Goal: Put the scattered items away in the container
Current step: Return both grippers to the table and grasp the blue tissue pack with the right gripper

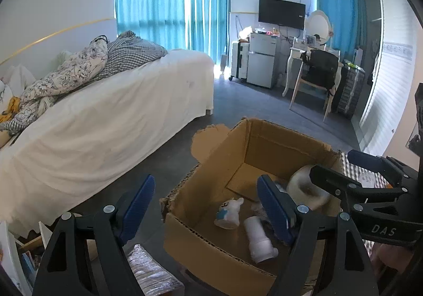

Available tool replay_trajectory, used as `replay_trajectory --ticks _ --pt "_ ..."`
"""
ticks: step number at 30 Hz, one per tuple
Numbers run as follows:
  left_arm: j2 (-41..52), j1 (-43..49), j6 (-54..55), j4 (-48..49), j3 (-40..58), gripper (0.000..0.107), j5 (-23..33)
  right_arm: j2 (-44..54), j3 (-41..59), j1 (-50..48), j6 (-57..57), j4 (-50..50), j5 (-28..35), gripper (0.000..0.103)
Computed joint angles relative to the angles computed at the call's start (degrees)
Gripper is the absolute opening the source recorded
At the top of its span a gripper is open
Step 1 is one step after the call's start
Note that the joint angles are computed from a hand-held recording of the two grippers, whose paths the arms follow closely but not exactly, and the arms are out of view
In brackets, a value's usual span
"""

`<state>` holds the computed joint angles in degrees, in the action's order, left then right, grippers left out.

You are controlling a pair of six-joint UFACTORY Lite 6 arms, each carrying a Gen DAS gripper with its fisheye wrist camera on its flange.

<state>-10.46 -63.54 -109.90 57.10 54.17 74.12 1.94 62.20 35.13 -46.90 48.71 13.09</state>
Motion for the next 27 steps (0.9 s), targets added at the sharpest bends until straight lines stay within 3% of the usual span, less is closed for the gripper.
replay_trajectory --ticks 8,14,19,27 --pt "3.08 -1.74 0.15 -0.06 3.7 0.082 1.17 -6.0 -4.98 -3.08 -3.75 3.49 0.67 0.094" --pt "11.41 -2.73 1.59 0.63 12.37 0.085 -0.53 -14.1 -12.39 -13.07 -7.49 5.03 3.77 0.094" --pt "21.26 -3.98 3.05 2.22 23.39 0.103 -2.07 -19.87 -17.29 -28.13 -14.92 7.54 10.5 0.094" --pt "41.65 -5.14 11.12 0.89 49.5 0.103 -3.26 -19.48 -17.69 -56.63 -30.09 12.39 22.99 0.098"
